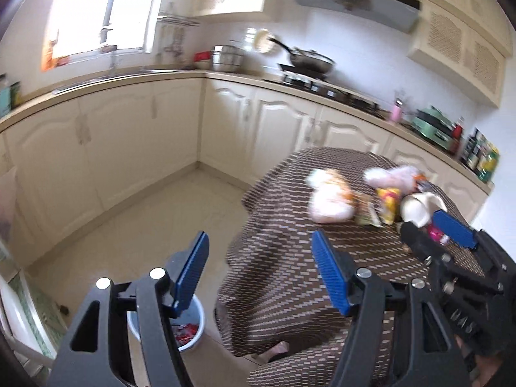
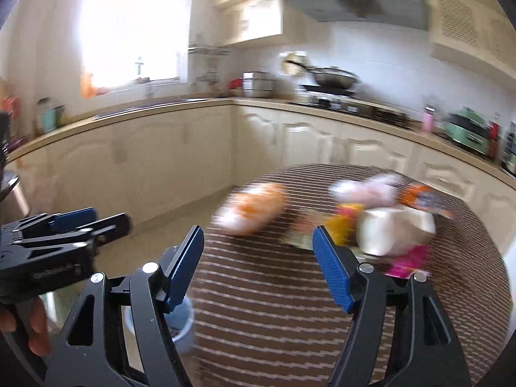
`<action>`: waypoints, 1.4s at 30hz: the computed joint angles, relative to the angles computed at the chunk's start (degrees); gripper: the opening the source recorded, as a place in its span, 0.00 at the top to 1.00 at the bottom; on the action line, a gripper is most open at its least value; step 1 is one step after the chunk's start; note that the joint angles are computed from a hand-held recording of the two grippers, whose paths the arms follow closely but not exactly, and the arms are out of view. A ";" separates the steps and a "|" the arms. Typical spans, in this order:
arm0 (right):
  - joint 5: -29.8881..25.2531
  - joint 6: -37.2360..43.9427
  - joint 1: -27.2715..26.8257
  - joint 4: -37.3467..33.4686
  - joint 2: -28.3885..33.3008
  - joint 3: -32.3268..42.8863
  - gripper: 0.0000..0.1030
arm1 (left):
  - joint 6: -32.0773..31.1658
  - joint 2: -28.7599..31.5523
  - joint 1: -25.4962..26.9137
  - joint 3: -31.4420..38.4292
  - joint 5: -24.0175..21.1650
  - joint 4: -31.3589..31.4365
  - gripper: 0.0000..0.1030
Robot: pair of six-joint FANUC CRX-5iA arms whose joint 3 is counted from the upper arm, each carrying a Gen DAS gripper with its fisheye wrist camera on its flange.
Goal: Collect trash
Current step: 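Grasp the orange-white bread bag with the left tool while the right tool grasps the pink chip bag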
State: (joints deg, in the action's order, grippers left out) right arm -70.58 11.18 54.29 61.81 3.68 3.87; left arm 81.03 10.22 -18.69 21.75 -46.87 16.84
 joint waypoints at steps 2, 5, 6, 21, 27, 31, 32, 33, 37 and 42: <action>-3.64 -3.16 -0.27 -0.24 -2.83 -2.77 0.31 | -0.29 1.11 -1.47 1.48 -0.63 -0.49 0.37; -7.58 -6.67 -1.23 -2.19 -6.04 -5.65 0.27 | 0.16 3.06 -4.05 4.53 -2.07 -1.72 0.37; -8.21 -7.68 -1.72 -3.31 -6.87 -6.30 0.26 | 0.04 3.60 -4.49 5.25 -2.35 -1.84 0.37; -0.42 -5.93 -10.66 -20.69 -10.08 -5.37 0.34 | 1.39 12.68 -8.13 18.51 -8.43 -6.03 0.37; 2.80 -7.87 -10.80 -20.79 -12.92 -8.45 0.54 | 1.27 17.57 -8.18 25.16 -10.79 -7.00 0.37; 0.61 -11.24 -8.24 -15.70 -15.21 -11.54 0.54 | 3.05 21.56 -8.80 31.43 -13.20 -10.19 0.37; 0.16 -12.17 -7.44 -14.40 -15.81 -12.40 0.54 | 3.31 22.50 -8.92 32.93 -13.93 -10.72 0.37; -0.23 -12.62 -6.82 -13.58 -16.34 -12.98 0.54 | 3.64 23.26 -9.08 34.31 -14.69 -11.33 0.37; -0.23 -12.43 -5.54 -11.79 -16.54 -13.06 0.54 | 3.55 27.27 -9.50 40.71 -18.16 -12.09 0.58; 0.95 -10.80 -5.26 -9.44 -14.27 -10.89 0.54 | 2.51 25.80 -8.89 37.44 -16.14 -9.53 0.77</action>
